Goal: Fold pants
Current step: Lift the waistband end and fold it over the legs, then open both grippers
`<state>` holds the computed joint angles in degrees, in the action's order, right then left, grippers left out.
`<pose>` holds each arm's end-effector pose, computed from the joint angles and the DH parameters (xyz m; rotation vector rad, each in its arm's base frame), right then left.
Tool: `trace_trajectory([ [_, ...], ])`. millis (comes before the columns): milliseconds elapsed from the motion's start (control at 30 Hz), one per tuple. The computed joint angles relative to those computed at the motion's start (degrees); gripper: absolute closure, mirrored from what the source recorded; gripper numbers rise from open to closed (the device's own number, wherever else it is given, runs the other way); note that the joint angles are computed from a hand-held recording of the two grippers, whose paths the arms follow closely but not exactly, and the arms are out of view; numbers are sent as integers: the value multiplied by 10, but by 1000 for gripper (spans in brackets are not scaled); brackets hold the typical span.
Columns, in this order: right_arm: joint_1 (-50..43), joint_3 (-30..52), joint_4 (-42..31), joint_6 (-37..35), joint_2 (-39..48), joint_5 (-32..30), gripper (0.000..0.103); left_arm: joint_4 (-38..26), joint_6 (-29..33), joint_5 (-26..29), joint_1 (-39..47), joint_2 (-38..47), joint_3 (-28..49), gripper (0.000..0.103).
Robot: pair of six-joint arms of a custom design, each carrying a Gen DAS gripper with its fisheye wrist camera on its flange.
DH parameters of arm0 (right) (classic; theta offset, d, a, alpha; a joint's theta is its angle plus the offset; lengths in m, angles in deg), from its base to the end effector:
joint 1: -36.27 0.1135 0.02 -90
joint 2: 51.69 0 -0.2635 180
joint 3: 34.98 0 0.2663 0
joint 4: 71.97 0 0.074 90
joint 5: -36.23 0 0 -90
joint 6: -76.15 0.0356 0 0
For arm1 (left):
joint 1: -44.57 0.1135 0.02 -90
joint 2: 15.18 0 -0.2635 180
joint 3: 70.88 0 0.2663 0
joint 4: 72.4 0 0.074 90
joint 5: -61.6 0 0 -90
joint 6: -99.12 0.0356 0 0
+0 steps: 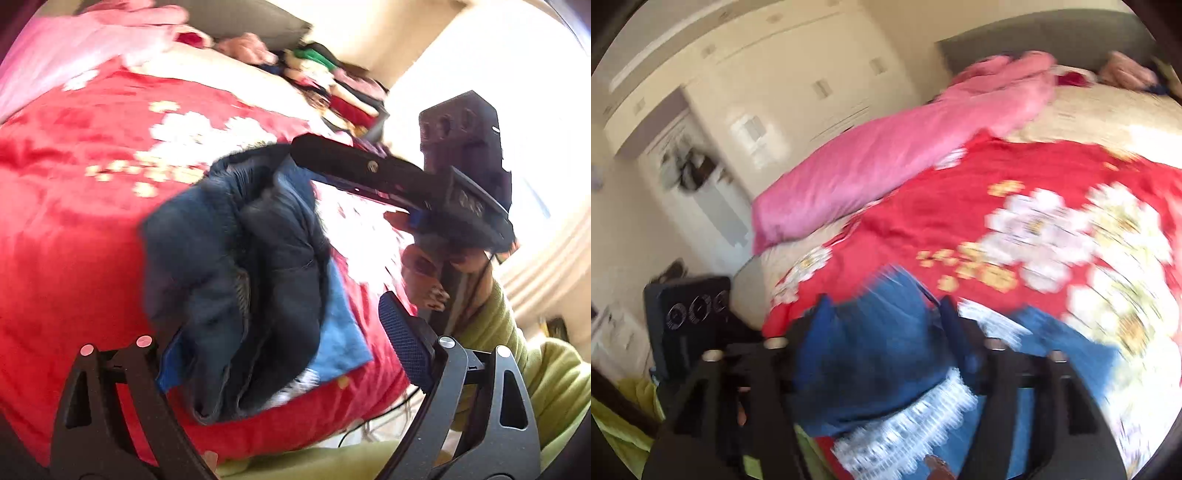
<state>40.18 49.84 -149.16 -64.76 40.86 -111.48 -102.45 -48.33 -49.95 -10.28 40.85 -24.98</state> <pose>0.3011 0.0507 0.2483 -1.1617 2.1123 1.1751 0.1355 -0.1697 0.2161 -0.2537 2.2794 -0.6389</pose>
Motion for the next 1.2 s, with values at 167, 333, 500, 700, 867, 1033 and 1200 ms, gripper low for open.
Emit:
trace_trajectory([
  [167, -90, -54, 47, 20, -8, 85, 27, 60, 32, 59, -11, 140, 40, 19],
  [333, -117, -84, 48, 8, 6, 100, 22, 32, 44, 47, -17, 184, 69, 18],
  [500, -70, -89, 81, 45, 17, 108, 29, 24, 39, 36, -25, 181, 65, 18],
  [700, -69, -100, 88, 16, -12, 119, 69, 9, 30, 21, -43, 184, 71, 18],
  [867, -75, -114, 124, 45, 8, 148, 63, 16, 31, 26, -44, 189, 69, 18],
  [1033, -93, -117, 112, 31, -25, 131, 41, -16, 12, -9, -60, 152, 68, 12],
  [1200, -133, -110, 74, -5, -56, 103, 29, -86, -9, -70, -78, 132, 91, 10],
])
